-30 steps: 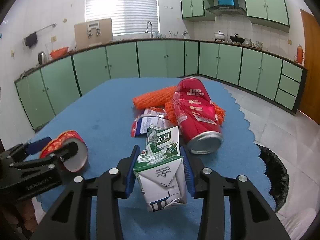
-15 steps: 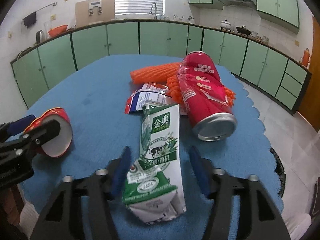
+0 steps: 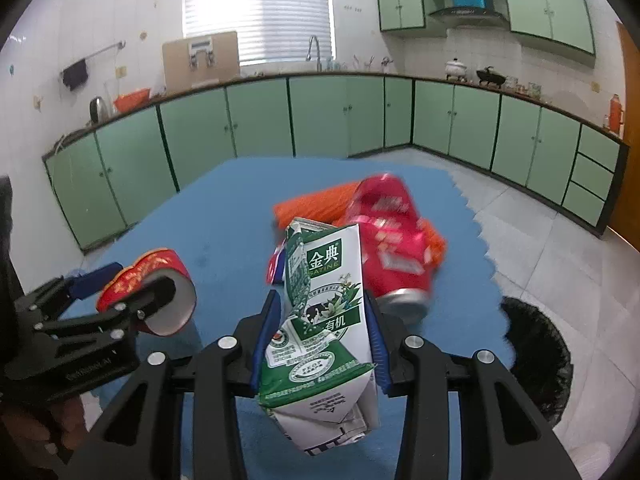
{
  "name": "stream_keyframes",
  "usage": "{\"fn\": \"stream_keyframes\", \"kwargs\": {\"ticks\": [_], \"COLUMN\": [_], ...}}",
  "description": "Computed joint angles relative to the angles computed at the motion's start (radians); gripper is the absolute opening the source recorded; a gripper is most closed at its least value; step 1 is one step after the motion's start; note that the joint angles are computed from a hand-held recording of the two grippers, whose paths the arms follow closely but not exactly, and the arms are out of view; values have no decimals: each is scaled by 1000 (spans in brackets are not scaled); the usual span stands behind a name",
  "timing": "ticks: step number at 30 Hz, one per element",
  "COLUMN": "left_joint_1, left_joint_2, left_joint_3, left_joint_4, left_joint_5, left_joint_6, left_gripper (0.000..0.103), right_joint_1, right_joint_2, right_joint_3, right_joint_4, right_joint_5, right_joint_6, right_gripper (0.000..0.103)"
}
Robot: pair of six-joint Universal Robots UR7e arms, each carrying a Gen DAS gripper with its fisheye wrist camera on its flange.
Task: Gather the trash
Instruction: 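Carry the red box and milk carton over the black bin, then open both grippers to drop the box and carton into the bin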
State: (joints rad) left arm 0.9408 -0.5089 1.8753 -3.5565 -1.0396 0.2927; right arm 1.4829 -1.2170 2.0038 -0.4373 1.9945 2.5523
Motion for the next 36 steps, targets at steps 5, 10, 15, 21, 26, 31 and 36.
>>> {"fn": "stream_keyframes", "kwargs": {"ticks": [5, 10, 15, 21, 26, 31, 36], "left_joint_1": [-38, -83, -127, -173, -203, -222, -230], "left_joint_2": [9, 49, 112, 201, 297, 396, 492], "left_joint_3": [-16, -67, -136, -222, -333, -451, -579], "left_joint_4": [-11, -5, 13, 44, 89, 162, 247], "left_joint_5": [-48, -121, -192, -239, -278, -316, -327], "left_joint_6": [13, 23, 16, 16, 18, 21, 27], "left_gripper": [78, 78, 78, 78, 78, 78, 78], "right_joint_1": [10, -9, -49, -124, -217, -334, -444], "right_joint_2": [-74, -169, -278, -381, -437, -468, -474], "right_joint_3": [32, 72, 118, 137, 137, 125, 100], "right_joint_4": [-27, -66, -93, -76, -46, -2, 58], "right_joint_5": [9, 22, 35, 34, 12, -35, -93], "right_joint_6": [9, -1, -4, 5, 35, 76, 122], "right_gripper": [41, 41, 41, 41, 41, 41, 41]}}
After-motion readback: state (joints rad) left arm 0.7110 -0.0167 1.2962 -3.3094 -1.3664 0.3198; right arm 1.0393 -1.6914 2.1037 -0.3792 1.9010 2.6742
